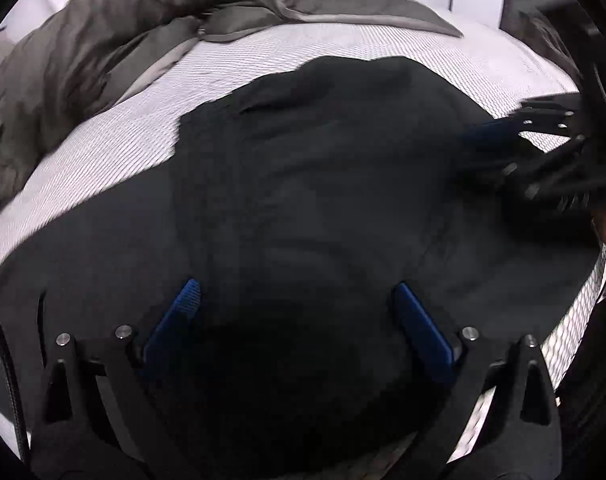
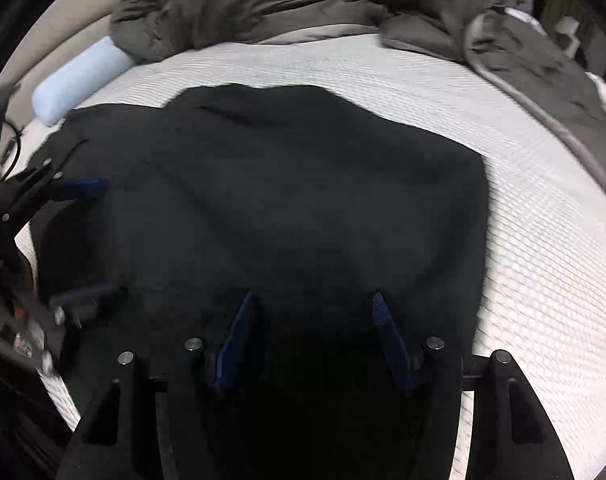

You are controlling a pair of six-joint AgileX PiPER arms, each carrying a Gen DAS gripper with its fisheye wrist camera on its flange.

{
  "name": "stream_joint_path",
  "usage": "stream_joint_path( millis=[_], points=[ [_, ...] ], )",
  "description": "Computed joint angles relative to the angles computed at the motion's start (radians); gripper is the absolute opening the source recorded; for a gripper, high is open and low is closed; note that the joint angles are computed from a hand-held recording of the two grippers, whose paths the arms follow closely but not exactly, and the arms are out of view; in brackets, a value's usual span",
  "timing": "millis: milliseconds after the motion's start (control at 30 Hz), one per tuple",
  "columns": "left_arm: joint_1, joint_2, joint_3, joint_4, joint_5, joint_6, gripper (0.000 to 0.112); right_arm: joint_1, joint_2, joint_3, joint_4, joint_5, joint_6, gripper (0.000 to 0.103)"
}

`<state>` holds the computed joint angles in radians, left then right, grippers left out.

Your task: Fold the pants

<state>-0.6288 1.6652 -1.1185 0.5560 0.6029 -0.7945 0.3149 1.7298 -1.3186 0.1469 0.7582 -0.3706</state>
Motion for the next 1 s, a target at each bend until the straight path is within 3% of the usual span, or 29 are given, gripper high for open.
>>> stream_joint_path(
  millis=[100, 133, 167, 367, 433, 500, 567, 600, 667, 700, 900, 1000],
  points=[
    [0.027, -0.082, 0.087, -0.047, -0.024, -0.037, 0.098, -0.072, -0.086, 0.103, -0.036, -0.053, 0.001, 0.064],
    [0.036, -0.102, 0.11, -0.054, -0.037, -0.048, 0.098, -0.113, -0.091, 0.115, -0.003, -0.063, -0.036, 0.071],
    [0.041, -0.12, 0.124, -0.059, -0.042, -0.06, 0.098, -0.16, -0.108, 0.136, 0.07, -0.054, -0.089, 0.071],
    [0.05, -0.213, 0.185, 0.149, -0.095, -0.321, 0.098, -0.446, -0.078, 0.088, 0.539, 0.194, -0.363, 0.071],
    [0.091, -0.215, 0.189, 0.113, -0.141, -0.338, 0.096, -0.52, -0.025, 0.061, 0.642, 0.278, -0.381, 0.071],
    [0.131, -0.195, 0.177, 0.012, -0.175, -0.264, 0.088, -0.556, 0.046, 0.024, 0.733, 0.362, -0.391, 0.07],
    [0.137, -0.165, 0.156, -0.041, -0.158, -0.214, 0.075, -0.557, 0.063, 0.03, 0.783, 0.415, -0.408, 0.068],
    [0.143, -0.149, 0.15, -0.08, -0.153, -0.173, 0.073, -0.551, 0.083, 0.015, 0.796, 0.431, -0.414, 0.065],
    [0.151, -0.138, 0.163, -0.106, -0.185, -0.15, 0.069, -0.522, 0.1, -0.004, 0.78, 0.43, -0.415, 0.035],
    [0.153, -0.14, 0.167, -0.123, -0.193, -0.13, 0.067, -0.49, 0.099, -0.014, 0.735, 0.397, -0.391, 0.013],
    [0.143, -0.109, 0.136, -0.194, -0.206, -0.062, 0.063, -0.475, 0.088, -0.108, 0.701, 0.351, -0.335, 0.006],
    [0.117, -0.068, 0.083, -0.157, -0.152, -0.079, 0.063, -0.504, 0.165, -0.215, 0.674, 0.403, -0.304, 0.01]
  ],
)
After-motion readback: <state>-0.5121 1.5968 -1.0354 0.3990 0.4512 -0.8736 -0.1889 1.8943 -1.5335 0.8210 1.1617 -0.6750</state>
